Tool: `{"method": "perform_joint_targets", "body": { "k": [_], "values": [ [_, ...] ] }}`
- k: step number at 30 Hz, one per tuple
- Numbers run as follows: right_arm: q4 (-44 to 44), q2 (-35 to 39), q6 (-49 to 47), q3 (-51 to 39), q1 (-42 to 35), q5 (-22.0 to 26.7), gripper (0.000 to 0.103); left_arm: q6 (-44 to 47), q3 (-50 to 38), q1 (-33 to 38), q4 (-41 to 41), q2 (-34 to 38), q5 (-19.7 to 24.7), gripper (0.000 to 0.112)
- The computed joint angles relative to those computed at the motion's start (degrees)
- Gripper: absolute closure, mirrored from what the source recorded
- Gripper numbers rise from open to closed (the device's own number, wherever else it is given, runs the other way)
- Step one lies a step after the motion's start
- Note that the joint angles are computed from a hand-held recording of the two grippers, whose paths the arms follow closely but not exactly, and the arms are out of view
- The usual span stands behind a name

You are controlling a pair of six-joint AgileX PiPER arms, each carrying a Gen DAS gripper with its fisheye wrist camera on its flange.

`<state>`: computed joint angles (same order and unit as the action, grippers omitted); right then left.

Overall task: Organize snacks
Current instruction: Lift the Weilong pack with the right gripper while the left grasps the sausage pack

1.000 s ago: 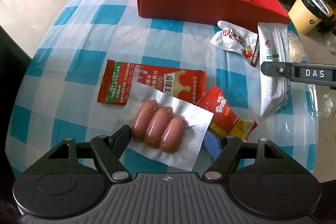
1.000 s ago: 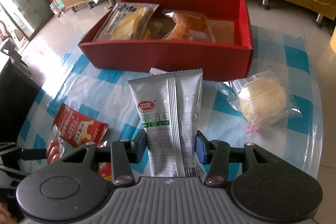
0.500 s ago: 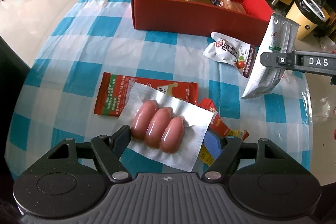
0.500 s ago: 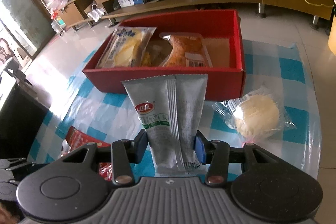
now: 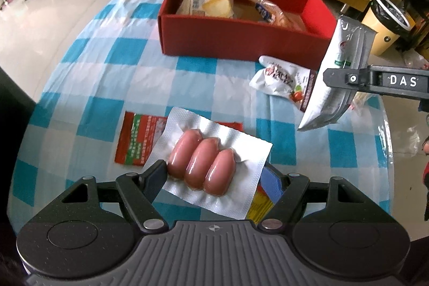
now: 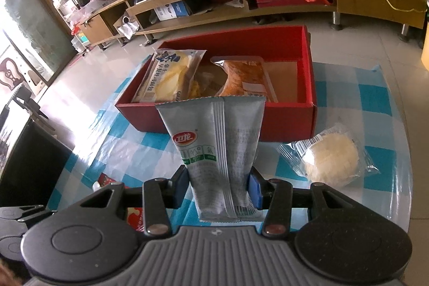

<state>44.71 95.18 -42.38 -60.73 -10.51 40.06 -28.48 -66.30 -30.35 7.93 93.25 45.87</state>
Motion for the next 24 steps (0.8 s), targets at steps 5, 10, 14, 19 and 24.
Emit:
{"method": "perform_joint_targets", "body": {
  "k": [5,10,14,19,24],
  "values": [
    [0.61,0.04,-0.04,-0.68,-0.13,0.28,0.059,-0.19,-1.80,-0.50,0.83,0.62,-0.13,0.047],
    [0.73,0.38,0.44,-1.60,-0.21,0.33,0.059,0.01,-4.09,-0.35,1.14,2.05,0.17,0.046],
    [0.16,1.09,0.98,-2.00,-0.03,0.36,0.059,1.49,-3.65,0.22,-0.99,2.78,0.33,0.031],
    [-0.57,1.92,1.58,-2.48,0.91,0.62,0.059,-0.82,-6.19,-0.37,1.15,7.54,1.99,0.021],
    [-1.06,1.95,1.42,-2.31,0.99,1.13,0.059,-1.45,-8.53,1.25,-0.02,12.34,3.38,0.020]
  ]
}}
